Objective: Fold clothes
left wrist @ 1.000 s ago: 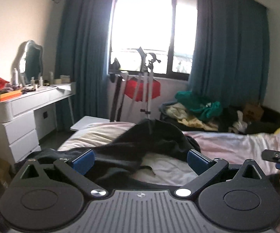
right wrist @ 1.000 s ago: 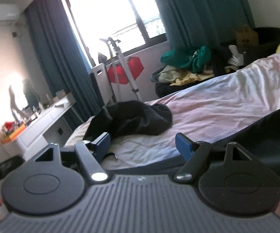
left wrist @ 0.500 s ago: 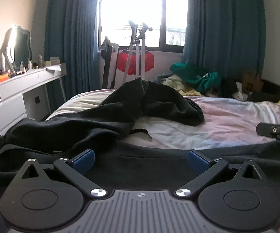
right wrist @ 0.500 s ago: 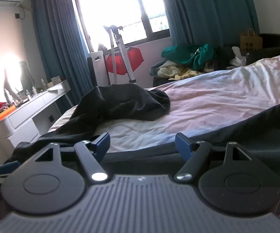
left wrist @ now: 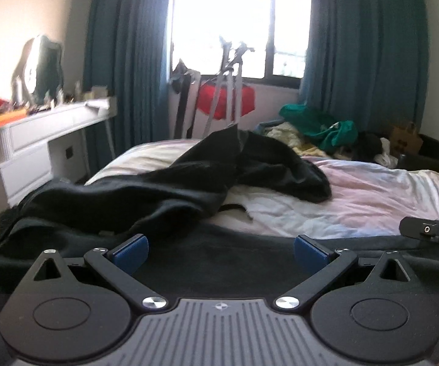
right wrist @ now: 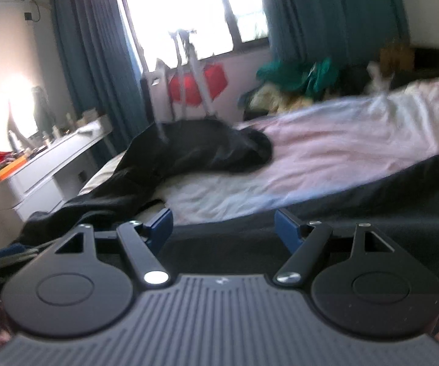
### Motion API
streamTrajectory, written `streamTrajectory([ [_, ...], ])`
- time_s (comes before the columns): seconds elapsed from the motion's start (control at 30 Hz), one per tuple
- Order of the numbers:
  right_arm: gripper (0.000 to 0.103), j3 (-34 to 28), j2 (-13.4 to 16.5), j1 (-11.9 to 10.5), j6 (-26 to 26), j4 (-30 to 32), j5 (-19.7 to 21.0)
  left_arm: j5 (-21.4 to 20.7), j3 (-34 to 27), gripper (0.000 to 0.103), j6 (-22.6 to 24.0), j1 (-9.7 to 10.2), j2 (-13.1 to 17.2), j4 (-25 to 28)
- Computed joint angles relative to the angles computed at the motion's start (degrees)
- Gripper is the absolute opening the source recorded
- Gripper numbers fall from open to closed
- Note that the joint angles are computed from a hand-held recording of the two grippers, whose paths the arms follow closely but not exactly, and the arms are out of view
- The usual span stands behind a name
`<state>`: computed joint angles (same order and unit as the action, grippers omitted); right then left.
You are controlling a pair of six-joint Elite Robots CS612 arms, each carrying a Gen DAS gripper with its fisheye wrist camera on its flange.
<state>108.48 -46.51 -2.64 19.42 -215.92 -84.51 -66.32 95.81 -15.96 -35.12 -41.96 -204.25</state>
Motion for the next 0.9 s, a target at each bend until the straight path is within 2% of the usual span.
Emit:
streamTrajectory([
  [0.03, 0.077, -0.25, -0.93, -0.76, 2.32, 3.62, 3.86, -1.15, 0.70, 0.102, -2.41, 0.27, -0.73, 0.98],
  [0.07, 0.076, -1.04, -1.34, -1.12, 2.24, 6.00, 6.38, -3.05, 1.45, 0.103, -4.83, 0.65, -1.33, 0.95],
  [0.13, 0.075, -3.81, -1.47, -0.82, -1.49, 9.79, 6.30, -5.33, 2.54, 0.103, -7.14, 1.07, -1.89, -0.45],
  [0.17, 0.076, -5.45, -1.32, -0.63, -3.04, 11.74, 6.04, -4.55, 2.58, 0.103, -6.37, 0.90, -1.78, -0.79],
  [0.23, 0.076, -10.99, 0.77, -0.19, -3.49, 16.38, 4.84, -3.06, 2.46, 0.103, -4.70, 0.58, -1.49, -1.11],
  [0.3, 0.076, -17.92, 4.08, 0.04, -1.83, 22.82, 4.48, -2.92, 1.35, 0.103, -3.07, 0.59, -0.66, -0.24],
  [0.4, 0.075, -29.28, 10.92, -0.48, 5.03, 29.79, 6.16, -2.78, -0.74, 0.103, -1.65, 0.98, 1.32, -0.11],
  [0.5, 0.075, -39.11, 17.70, -0.08, 11.13, 31.05, 2.17, -2.73, -3.11, 0.103, -0.88, 1.67, 3.56, -0.23],
  [0.6, 0.077, -47.82, 23.54, -0.57, 25.13, 34.03, 3.28, -3.90, -5.29, 0.103, -1.31, 2.59, 5.70, -1.33],
  [0.67, 0.077, -51.77, 26.34, -0.13, 30.37, 32.60, -0.68, -6.14, -6.42, 0.102, -2.64, 3.40, 6.72, -1.95],
  [0.7, 0.072, -53.66, 27.49, 0.10, 30.47, 31.89, -2.34, -8.58, -6.93, 0.102, -3.95, 4.02, 7.33, -3.24],
  [0.73, 0.049, -55.14, 28.01, 0.47, 29.04, 32.91, -4.98, -10.53, -7.40, 0.102, -5.13, 4.53, 7.88, -4.36],
  [0.77, 0.035, -56.60, 28.47, 0.81, 27.57, 34.42, -7.51, -11.58, -7.73, 0.102, -5.98, 4.85, 8.27, -5.17],
  [0.8, 0.013, -57.45, 28.36, 1.01, 26.15, 37.68, -9.20, -12.57, -8.02, 0.102, -6.82, 5.15, 8.58, -5.73],
  [0.83, 0.009, -57.40, 28.06, 0.94, 25.29, 38.55, -9.24, -13.44, -8.21, 0.102, -7.58, 5.40, 8.71, -5.81],
  [0.9, 0.007, -55.36, 26.64, 1.10, 22.67, 35.19, -10.92, -14.57, -8.26, 0.102, -9.15, 5.80, 8.77, -6.18],
])
